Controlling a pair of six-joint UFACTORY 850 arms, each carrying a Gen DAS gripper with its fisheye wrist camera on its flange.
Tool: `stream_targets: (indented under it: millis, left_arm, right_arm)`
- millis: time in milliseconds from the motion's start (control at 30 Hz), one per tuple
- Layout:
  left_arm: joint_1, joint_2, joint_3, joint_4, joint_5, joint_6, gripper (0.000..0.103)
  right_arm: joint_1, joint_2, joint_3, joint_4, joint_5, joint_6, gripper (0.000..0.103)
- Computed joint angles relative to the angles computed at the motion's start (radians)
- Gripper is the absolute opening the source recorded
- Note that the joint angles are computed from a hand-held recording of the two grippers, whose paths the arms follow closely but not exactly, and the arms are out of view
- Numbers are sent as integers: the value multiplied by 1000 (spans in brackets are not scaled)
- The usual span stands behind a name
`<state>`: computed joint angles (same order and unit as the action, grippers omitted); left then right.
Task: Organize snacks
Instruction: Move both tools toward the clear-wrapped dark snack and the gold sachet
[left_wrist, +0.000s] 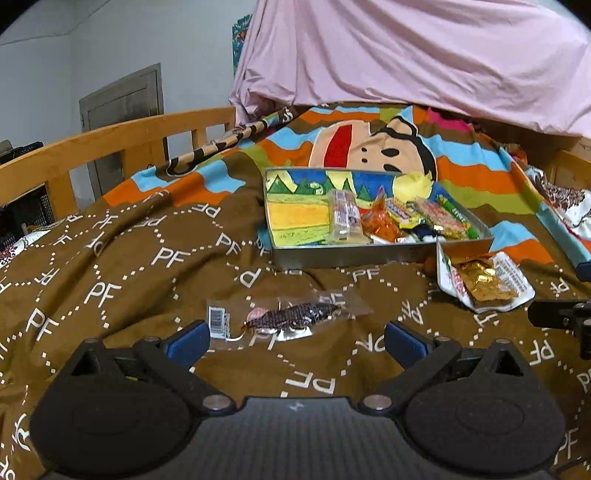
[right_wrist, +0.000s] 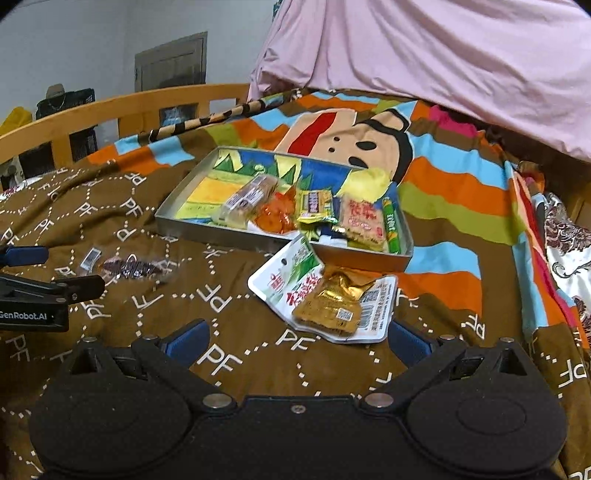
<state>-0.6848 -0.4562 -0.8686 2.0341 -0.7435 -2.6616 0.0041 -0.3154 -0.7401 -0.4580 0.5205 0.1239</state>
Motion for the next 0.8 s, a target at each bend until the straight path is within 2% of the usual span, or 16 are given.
stream_targets:
  millis: [167, 300, 500, 667, 800]
  left_arm:
    - [22, -4, -3, 33, 40, 21, 102]
    - [46, -3, -5, 89, 79, 21, 103]
    - [100, -21, -45, 167, 163, 106, 102]
    - [136, -44, -80, 228, 213, 140, 103]
    - [175, -62, -107, 335, 282, 134, 103]
  right_arm:
    - [-1, -15, -29, -102, -53, 99, 102]
    - [-10, -36, -63, -247, -89, 248, 102]
    - [-39, -87, -149, -647, -95, 636, 102]
    - [-29, -113, -172, -719, -86, 649, 102]
    - [-28, -135, -198, -676, -68, 583, 102]
